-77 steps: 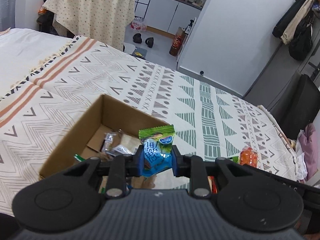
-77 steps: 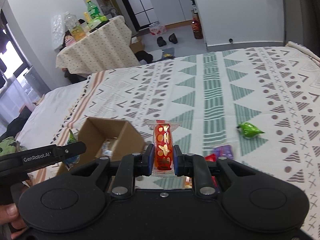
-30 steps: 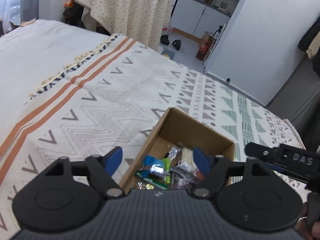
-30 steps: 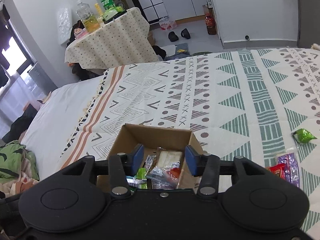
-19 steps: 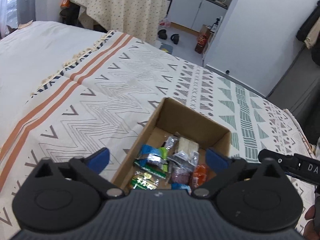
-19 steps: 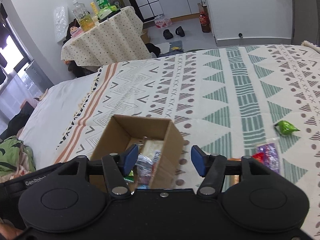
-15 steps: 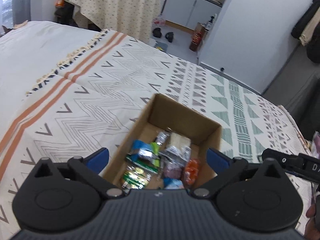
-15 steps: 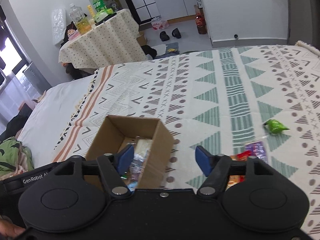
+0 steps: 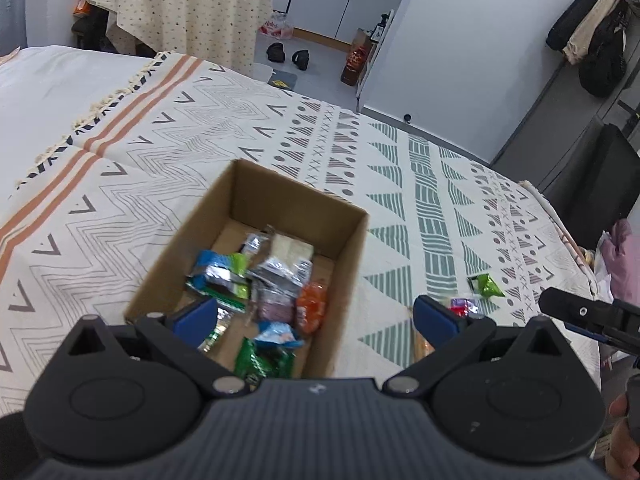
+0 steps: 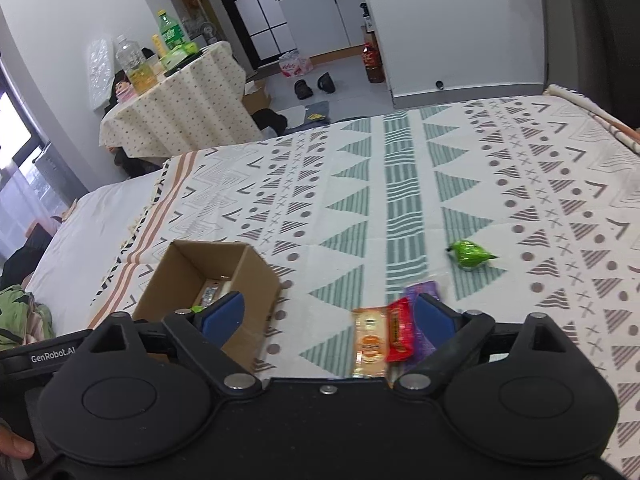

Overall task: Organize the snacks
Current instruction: 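Move the left gripper to the cream biscuit pack while the right moves to the purple packet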

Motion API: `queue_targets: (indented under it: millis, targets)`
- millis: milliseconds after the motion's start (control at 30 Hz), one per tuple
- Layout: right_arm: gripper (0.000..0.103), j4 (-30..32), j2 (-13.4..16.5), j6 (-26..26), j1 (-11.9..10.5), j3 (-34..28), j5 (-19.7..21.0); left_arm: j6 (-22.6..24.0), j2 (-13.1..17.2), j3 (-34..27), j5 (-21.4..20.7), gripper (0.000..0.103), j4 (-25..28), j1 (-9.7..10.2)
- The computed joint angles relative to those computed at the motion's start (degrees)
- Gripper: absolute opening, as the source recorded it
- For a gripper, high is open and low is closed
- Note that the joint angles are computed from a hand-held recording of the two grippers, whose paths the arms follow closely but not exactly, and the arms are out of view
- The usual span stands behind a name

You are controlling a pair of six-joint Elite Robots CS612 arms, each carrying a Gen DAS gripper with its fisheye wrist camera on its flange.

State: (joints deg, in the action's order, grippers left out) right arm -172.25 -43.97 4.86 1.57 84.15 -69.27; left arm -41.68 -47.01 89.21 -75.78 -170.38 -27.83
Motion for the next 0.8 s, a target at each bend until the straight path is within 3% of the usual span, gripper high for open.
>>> queue_targets:
  millis: [333,567,800]
  targets:
    - [0.094,-0.3,-0.3,0.6,-2.2,1.7,0.7,0.8,0.9,-2.2,0.1,0.103,2.0,-1.61]
    - [0.077,1.2,0.4,0.8,-3.7,1.5,3.0,2.0,2.2,-4.1,0.9,0.103,1.6,-2.61]
    - [0.071,3.1,1.7,0.2,-4.8,0.7,5.1,4.7,4.1,-6.6,-0.1,0.101,1.7,-3.22]
